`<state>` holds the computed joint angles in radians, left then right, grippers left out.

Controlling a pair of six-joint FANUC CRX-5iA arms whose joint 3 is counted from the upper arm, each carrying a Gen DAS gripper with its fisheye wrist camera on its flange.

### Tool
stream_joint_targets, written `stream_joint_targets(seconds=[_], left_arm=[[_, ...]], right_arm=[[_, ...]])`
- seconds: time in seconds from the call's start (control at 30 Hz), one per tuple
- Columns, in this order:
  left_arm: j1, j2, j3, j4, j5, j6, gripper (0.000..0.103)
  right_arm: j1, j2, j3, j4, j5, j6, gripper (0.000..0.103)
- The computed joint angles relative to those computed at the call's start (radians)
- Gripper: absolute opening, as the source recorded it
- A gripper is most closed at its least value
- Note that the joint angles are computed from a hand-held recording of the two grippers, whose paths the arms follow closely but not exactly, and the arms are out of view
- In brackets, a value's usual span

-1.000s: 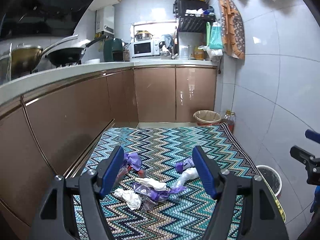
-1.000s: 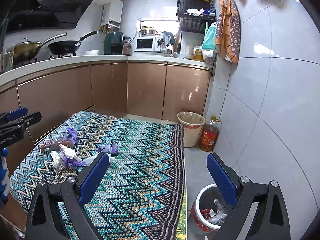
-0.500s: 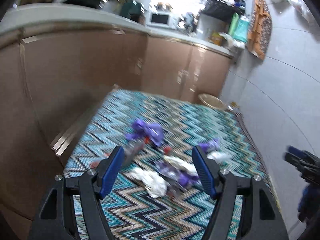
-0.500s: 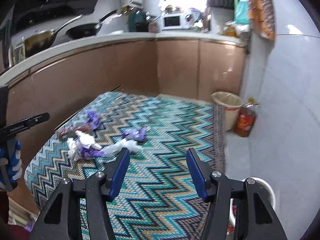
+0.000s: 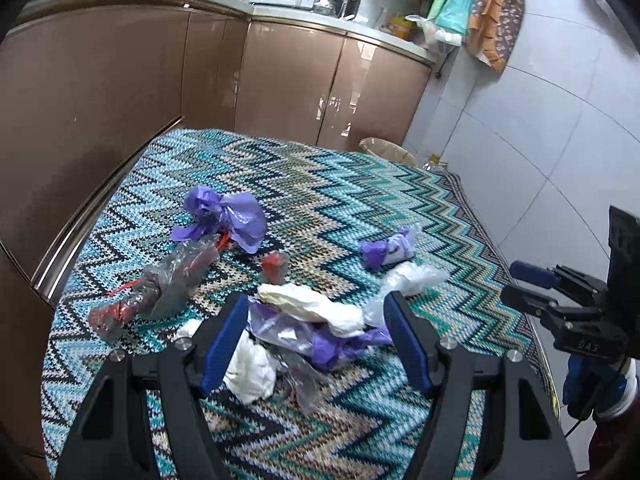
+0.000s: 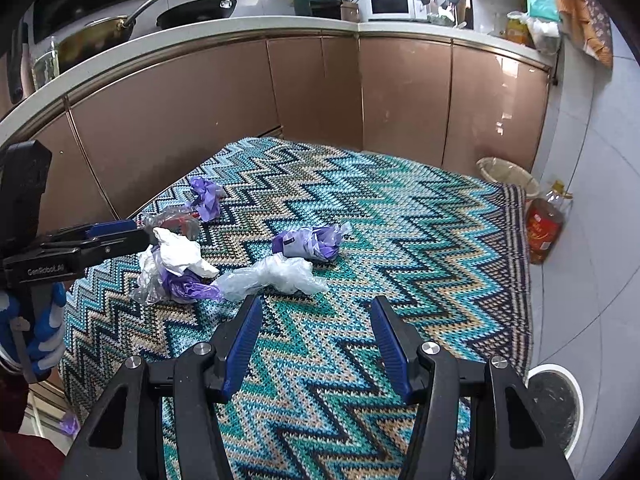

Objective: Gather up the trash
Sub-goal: 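Grasp the white tissue with the left tool while the right tool grasps the clear plastic bag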

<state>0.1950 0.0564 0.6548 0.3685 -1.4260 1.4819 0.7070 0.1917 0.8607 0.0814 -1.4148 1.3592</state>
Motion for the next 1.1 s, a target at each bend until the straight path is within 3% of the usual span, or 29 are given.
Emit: stream_joint_targets(seconds=[0.07,0.3,0.53,0.6,0.77,0.87,0.93,1.0,1.1], left_arm=[[0.008,0.016,0.009,0.003,-0.009,0.011,0.067],[0.020,0.054,0.010,0.045,-0.042,0.026,0.034],[0.018,0.063,0.003,0.057,-0.046,0.029,0.021],[0.015,0.066,0.002,0.057,-0.045,0.032,0.014],[0.017,0.063,-0.014,0.082,-0.028,0.032,0.008],[0.024,0.053,-0.032,0.109,-0.009,0.026,0.008],[0.030,0.046,-0.044,0.129,0.001,0.019,0.008],[0.037,0.038,-0.049,0.142,0.008,0.015,0.007],[0.043,0.023,-0.058,0.156,0.017,0.010,0.007]], right_arm=[[-0.010,0.019,0.024,-0.019,-0.009,0.007,0.054],[-0.034,0.082,0.096,-0.064,-0.044,0.039,0.054],[-0.060,0.127,0.148,-0.113,-0.074,0.055,0.054],[-0.069,0.144,0.171,-0.130,-0.089,0.062,0.050],[-0.080,0.205,0.255,-0.154,-0.144,0.100,0.045],[-0.088,0.233,0.295,-0.179,-0.166,0.117,0.035],[-0.095,0.242,0.309,-0.200,-0.172,0.120,0.020],[-0.097,0.244,0.313,-0.212,-0.173,0.122,0.011],[-0.090,0.215,0.275,-0.205,-0.141,0.117,0.008]])
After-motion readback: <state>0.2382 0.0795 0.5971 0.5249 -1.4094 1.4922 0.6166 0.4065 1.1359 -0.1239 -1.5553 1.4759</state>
